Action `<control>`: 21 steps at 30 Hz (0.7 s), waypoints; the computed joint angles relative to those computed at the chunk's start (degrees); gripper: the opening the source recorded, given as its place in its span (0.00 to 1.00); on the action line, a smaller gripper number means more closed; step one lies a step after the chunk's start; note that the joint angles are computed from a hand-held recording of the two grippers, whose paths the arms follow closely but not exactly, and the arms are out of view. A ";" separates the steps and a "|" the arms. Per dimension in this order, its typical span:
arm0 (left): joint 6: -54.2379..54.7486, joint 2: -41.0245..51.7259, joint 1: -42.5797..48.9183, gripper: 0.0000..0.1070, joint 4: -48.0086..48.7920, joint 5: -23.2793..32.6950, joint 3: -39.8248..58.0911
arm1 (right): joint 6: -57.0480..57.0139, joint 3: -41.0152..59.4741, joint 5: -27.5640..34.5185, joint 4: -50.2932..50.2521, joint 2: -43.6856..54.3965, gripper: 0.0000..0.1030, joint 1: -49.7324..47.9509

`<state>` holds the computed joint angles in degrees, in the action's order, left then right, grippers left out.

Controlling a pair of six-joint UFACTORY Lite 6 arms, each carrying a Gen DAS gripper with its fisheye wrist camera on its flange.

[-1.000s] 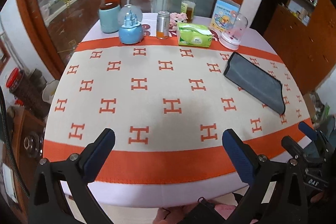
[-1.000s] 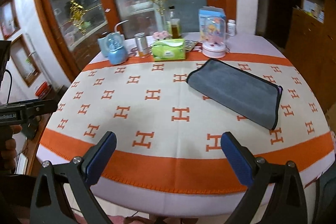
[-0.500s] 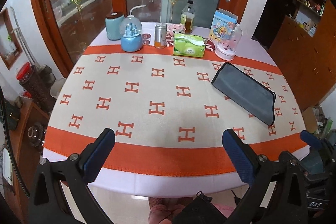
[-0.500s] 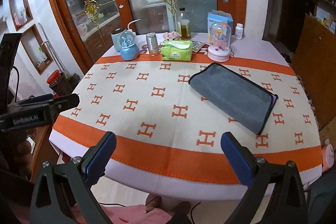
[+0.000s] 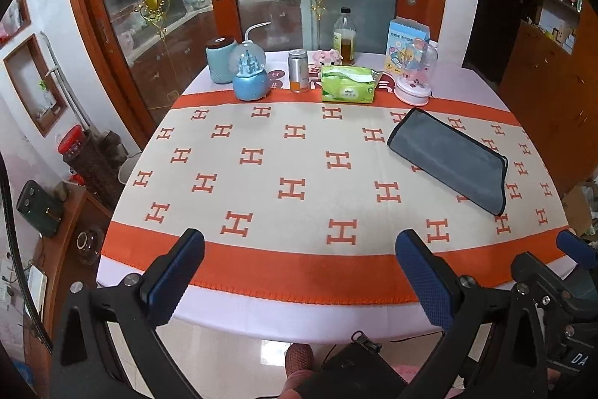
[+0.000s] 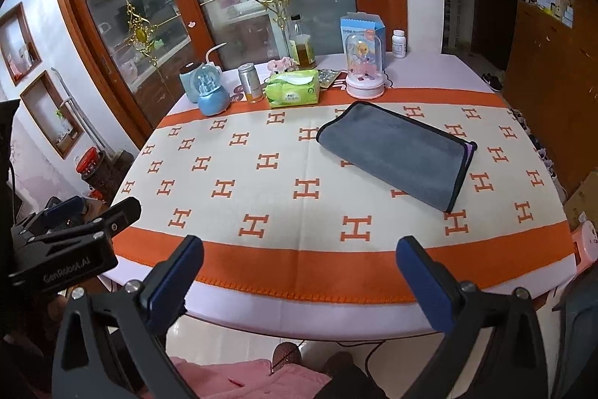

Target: Fold towel

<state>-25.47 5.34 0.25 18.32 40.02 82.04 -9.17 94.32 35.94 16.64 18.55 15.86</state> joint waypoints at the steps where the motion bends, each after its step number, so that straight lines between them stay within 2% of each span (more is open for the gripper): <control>1: -0.13 -0.18 -0.06 0.95 0.00 0.02 -0.32 | 0.20 0.11 0.10 -0.10 0.18 1.00 0.16; 9: 0.28 -2.09 0.73 0.95 -0.38 -1.71 -2.90 | 0.10 -1.13 -0.78 0.63 -0.23 1.00 0.65; 21: 1.29 -1.19 2.19 0.95 -0.38 -2.32 -1.36 | -1.51 1.92 -0.72 1.46 2.13 1.00 1.79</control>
